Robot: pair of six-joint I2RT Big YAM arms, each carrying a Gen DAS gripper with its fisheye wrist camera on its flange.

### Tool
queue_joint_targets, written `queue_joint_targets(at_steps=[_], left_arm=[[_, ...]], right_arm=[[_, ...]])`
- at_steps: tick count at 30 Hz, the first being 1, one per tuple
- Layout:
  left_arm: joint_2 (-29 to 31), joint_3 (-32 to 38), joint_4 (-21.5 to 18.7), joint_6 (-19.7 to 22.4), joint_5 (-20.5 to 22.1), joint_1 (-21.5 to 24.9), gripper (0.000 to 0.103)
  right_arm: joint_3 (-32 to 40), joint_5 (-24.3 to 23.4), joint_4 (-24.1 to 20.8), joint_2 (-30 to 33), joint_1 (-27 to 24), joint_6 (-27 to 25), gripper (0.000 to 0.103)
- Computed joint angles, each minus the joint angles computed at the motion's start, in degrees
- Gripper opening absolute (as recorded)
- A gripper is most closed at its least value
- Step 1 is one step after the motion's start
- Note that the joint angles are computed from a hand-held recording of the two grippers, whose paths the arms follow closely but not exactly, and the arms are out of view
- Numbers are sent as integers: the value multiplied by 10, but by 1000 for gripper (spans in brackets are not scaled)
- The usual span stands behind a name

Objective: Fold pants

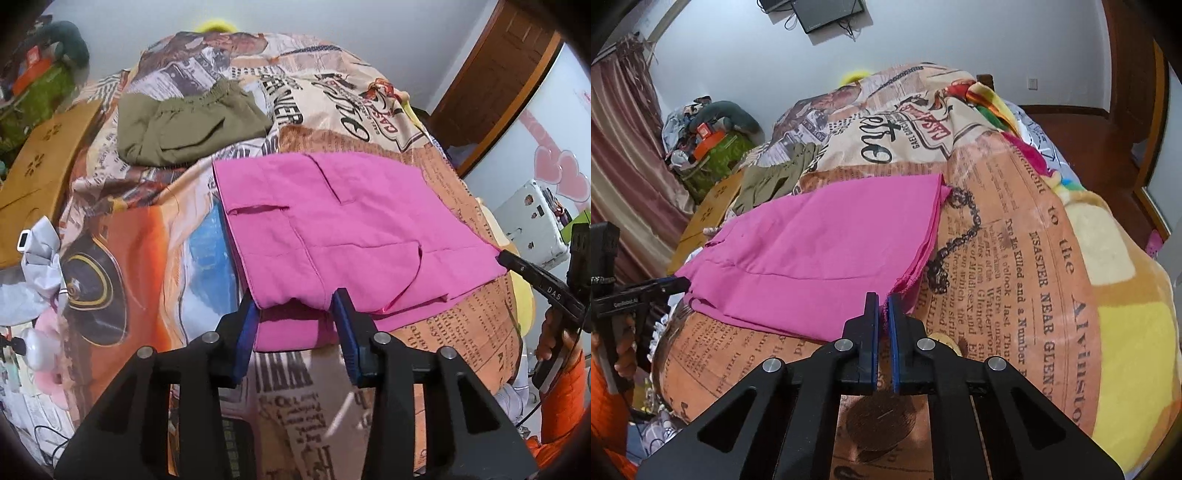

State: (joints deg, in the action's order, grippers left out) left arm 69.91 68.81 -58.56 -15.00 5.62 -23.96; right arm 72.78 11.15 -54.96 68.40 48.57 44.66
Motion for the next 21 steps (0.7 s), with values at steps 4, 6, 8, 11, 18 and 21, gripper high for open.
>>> queue_joint_targets(at_steps=[4, 6, 8, 11, 18, 21], left_arm=[[-5, 3, 4, -11, 8, 6, 41], [-7, 5, 1, -5, 7, 2, 35], [-13, 6, -1, 5, -12, -12, 33], [-19, 7, -7, 17, -41, -28, 33], [-8, -3, -31, 7, -40, -7, 33], [-11, -6, -33, 6, -52, -1, 33]], right_arm=[[2, 14, 3, -1, 2, -4, 3], [5, 32, 4, -3, 5, -8, 2], [6, 40, 7, -8, 5, -8, 2], [2, 39, 6, -9, -1, -5, 2], [-5, 11, -27, 10, -9, 13, 3], [-1, -1, -46, 16, -10, 13, 3]])
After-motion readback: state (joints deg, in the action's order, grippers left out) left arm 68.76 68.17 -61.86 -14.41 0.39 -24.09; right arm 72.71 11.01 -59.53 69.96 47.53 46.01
